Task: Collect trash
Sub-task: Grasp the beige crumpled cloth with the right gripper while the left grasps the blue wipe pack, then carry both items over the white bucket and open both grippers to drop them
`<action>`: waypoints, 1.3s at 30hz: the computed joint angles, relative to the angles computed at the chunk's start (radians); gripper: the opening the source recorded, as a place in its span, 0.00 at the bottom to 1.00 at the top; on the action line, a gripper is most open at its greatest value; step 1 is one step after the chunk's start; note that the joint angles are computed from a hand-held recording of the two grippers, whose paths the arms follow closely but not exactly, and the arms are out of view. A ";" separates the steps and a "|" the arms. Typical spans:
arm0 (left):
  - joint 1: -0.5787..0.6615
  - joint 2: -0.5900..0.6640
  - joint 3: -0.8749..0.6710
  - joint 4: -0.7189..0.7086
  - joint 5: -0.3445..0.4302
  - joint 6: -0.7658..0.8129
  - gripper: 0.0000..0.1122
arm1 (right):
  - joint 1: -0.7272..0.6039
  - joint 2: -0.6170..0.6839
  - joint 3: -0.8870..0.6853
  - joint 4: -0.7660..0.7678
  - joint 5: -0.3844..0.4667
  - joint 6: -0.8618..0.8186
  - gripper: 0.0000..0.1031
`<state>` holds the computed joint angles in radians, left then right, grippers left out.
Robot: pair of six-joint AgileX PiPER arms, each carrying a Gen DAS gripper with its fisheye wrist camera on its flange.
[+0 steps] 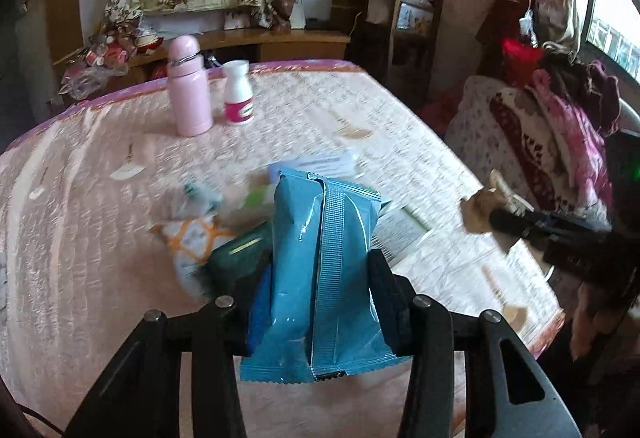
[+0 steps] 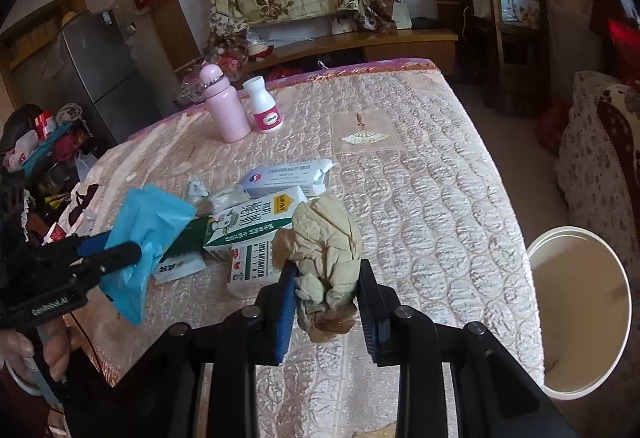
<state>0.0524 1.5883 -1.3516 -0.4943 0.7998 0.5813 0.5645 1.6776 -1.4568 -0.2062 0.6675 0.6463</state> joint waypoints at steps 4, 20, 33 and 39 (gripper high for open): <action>-0.078 0.012 -0.010 0.020 -0.030 -0.065 0.42 | 0.001 -0.026 0.026 -0.063 0.013 0.046 0.30; -0.446 0.156 -0.197 0.192 -0.071 -0.384 0.42 | -0.177 -0.260 0.300 -0.173 0.009 0.137 0.31; -0.656 0.390 -0.483 0.327 -0.004 -0.581 0.43 | -0.525 -0.361 0.463 0.006 -0.043 -0.095 0.31; -0.700 0.507 -0.626 0.369 0.052 -0.629 0.43 | -0.619 -0.335 0.486 0.049 -0.070 -0.154 0.31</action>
